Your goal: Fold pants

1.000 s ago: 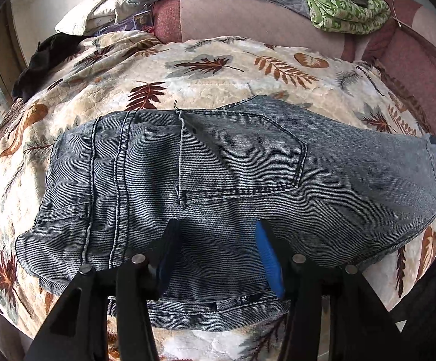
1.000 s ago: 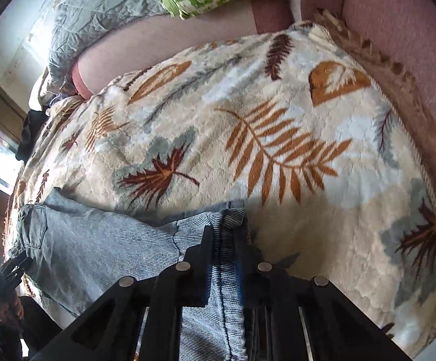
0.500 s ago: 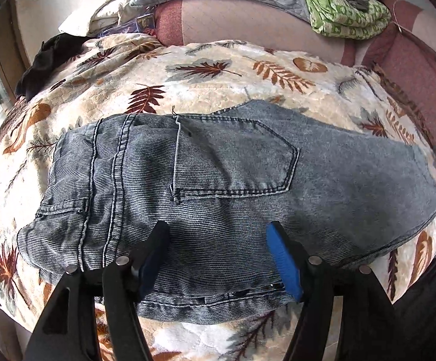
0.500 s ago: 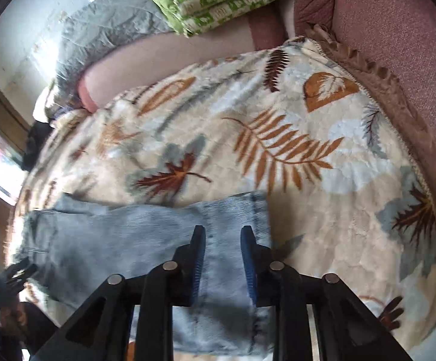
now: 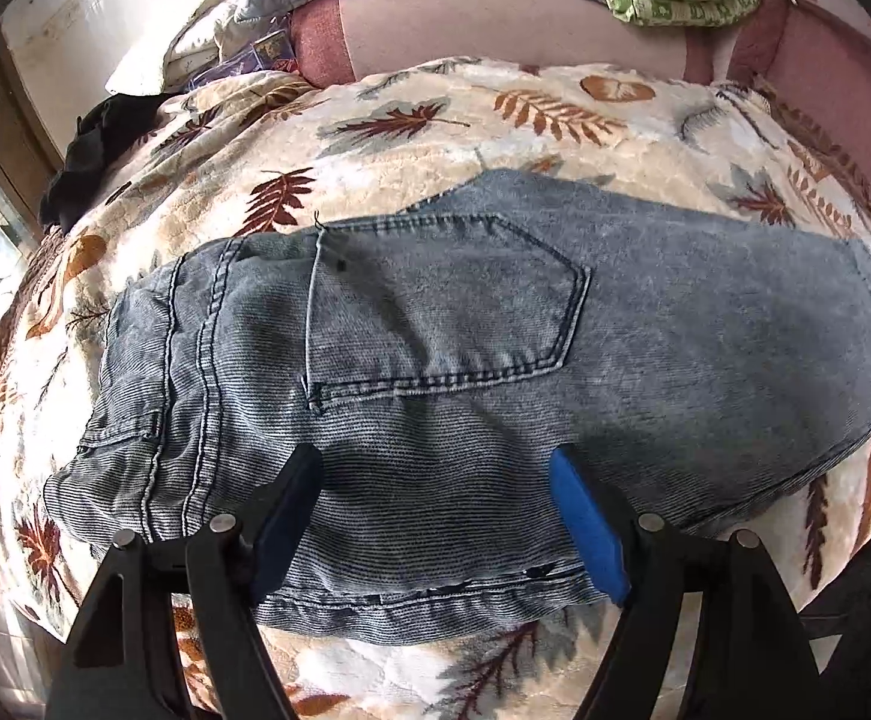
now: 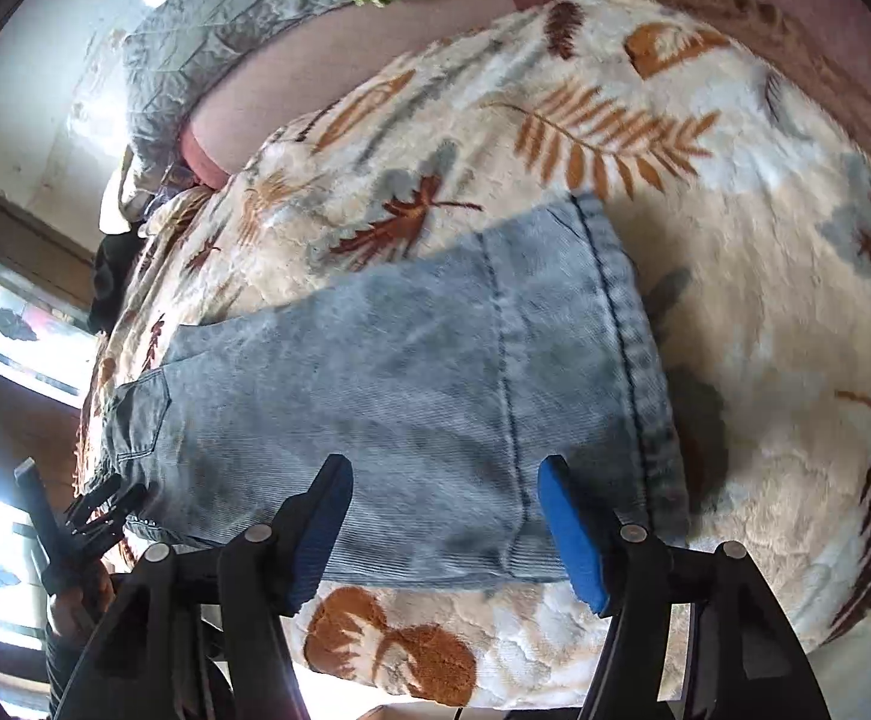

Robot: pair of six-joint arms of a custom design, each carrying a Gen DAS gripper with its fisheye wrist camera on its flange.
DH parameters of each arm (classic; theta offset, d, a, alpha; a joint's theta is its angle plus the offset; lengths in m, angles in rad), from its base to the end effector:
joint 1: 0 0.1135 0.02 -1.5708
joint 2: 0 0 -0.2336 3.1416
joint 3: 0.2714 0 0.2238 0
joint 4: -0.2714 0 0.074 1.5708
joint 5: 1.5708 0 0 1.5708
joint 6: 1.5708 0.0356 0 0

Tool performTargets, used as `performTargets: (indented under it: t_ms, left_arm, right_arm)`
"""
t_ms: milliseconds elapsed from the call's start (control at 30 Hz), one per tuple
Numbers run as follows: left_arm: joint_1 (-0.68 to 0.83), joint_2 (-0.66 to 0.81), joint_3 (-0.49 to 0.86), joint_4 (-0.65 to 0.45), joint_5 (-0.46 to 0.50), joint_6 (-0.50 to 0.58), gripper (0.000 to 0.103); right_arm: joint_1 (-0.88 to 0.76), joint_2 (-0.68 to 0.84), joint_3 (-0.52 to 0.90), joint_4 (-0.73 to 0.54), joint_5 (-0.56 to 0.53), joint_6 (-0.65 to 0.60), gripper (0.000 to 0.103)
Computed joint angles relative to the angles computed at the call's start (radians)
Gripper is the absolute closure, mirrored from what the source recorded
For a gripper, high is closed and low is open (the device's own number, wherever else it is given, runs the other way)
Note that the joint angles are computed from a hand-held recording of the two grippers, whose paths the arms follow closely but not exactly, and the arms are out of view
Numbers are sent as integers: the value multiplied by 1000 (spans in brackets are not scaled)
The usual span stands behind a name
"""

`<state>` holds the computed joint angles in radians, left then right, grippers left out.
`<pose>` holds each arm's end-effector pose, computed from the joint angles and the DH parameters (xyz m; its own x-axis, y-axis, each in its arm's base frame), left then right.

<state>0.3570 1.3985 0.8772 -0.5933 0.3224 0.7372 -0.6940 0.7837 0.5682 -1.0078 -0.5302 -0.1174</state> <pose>0.2328 0.0748 0.1915 -0.7576 0.3979 -0.5174 0.4169 0.9049 0.0856 0.0989 -0.0589 0.1924 -0.7669 0.5067 -0.3939 0.3319 0.8384 0.4323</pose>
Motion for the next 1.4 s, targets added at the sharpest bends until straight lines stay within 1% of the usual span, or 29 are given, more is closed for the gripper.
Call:
performTargets:
  t_ms: [33, 67, 100, 167, 200, 233, 267, 300, 367, 400, 433, 467, 533, 600, 633, 700, 800, 867, 933, 967, 1000, 1133, 1167, 1233, 1300, 1400]
  left_arm:
    - [11, -13, 5, -2, 26, -7, 25]
    - [18, -20, 9, 2, 42, -13, 25]
    - [15, -20, 14, 8, 39, -25, 25]
    - [-4, 22, 27, 25, -13, -49, 25]
    - [-26, 70, 39, 29, -78, -60, 25]
    - [-45, 124, 55, 24, -140, -65, 24]
    - [-36, 132, 40, 50, -128, -64, 21]
    - [-24, 114, 14, 81, -112, -68, 19]
    - [-22, 114, 11, 80, -112, -66, 18]
    - [-17, 115, 12, 76, -108, -62, 18]
    - [-12, 117, 18, 64, -103, -54, 18]
    - [-3, 116, 28, 48, -90, -42, 18]
    - [21, 105, 54, 23, -52, -43, 18]
    - [45, 103, 112, -23, 1, -74, 18]
    - [55, 108, 145, -43, 36, -94, 18]
    - [57, 132, 204, -44, 69, -152, 18]
    - [45, 227, 301, -15, 63, -263, 18]
    - [41, 304, 344, 17, 52, -333, 18]
    - [39, 383, 378, 30, 18, -365, 18]
    - [41, 411, 386, 37, 17, -367, 18]
    - [44, 415, 366, 64, 22, -367, 18]
    - [52, 394, 297, 150, 40, -363, 18]
    - [55, 390, 283, 167, 45, -360, 18]
    - [62, 391, 273, 180, 57, -357, 18]
    - [67, 398, 277, 177, 65, -348, 18]
    - [73, 409, 282, 175, 76, -345, 18]
  right_arm:
    - [53, -7, 20, 23, -14, 54, 35]
    - [125, -13, 32, 61, -13, 122, 33]
    - [196, -4, 41, 108, -2, 180, 29]
    - [320, 44, 45, 213, 25, 271, 28]
    - [369, 97, 42, 278, 38, 315, 28]
    - [399, 153, 38, 341, 41, 354, 28]
    - [418, 211, 29, 403, 43, 383, 28]
    - [437, 272, 19, 463, 66, 392, 28]
    - [463, 428, 17, 526, 184, 419, 28]
    - [429, 460, -16, 582, 154, 433, 28]
    - [400, 442, -32, 599, 123, 444, 28]
    - [401, 422, -20, 571, 127, 470, 28]
    - [463, 398, 39, 498, 191, 474, 28]
    - [534, 388, 107, 458, 221, 476, 28]
    - [555, 388, 140, 446, 214, 478, 28]
    - [643, 438, 232, 461, 219, 499, 28]
    - [811, 614, 435, 451, 264, 490, 28]
    - [909, 765, 597, 420, 306, 470, 28]
    - [983, 911, 757, 383, 348, 440, 28]
    - [1006, 981, 831, 365, 350, 427, 28]
    - [1027, 1059, 917, 337, 351, 411, 28]
    - [1073, 1310, 1189, 233, 383, 366, 28]
    - [1076, 1358, 1241, 215, 389, 358, 30]
    - [1074, 1439, 1333, 181, 384, 364, 37]
    - [1079, 1514, 1422, 139, 391, 352, 49]
    - [1085, 1600, 1534, 89, 403, 356, 50]
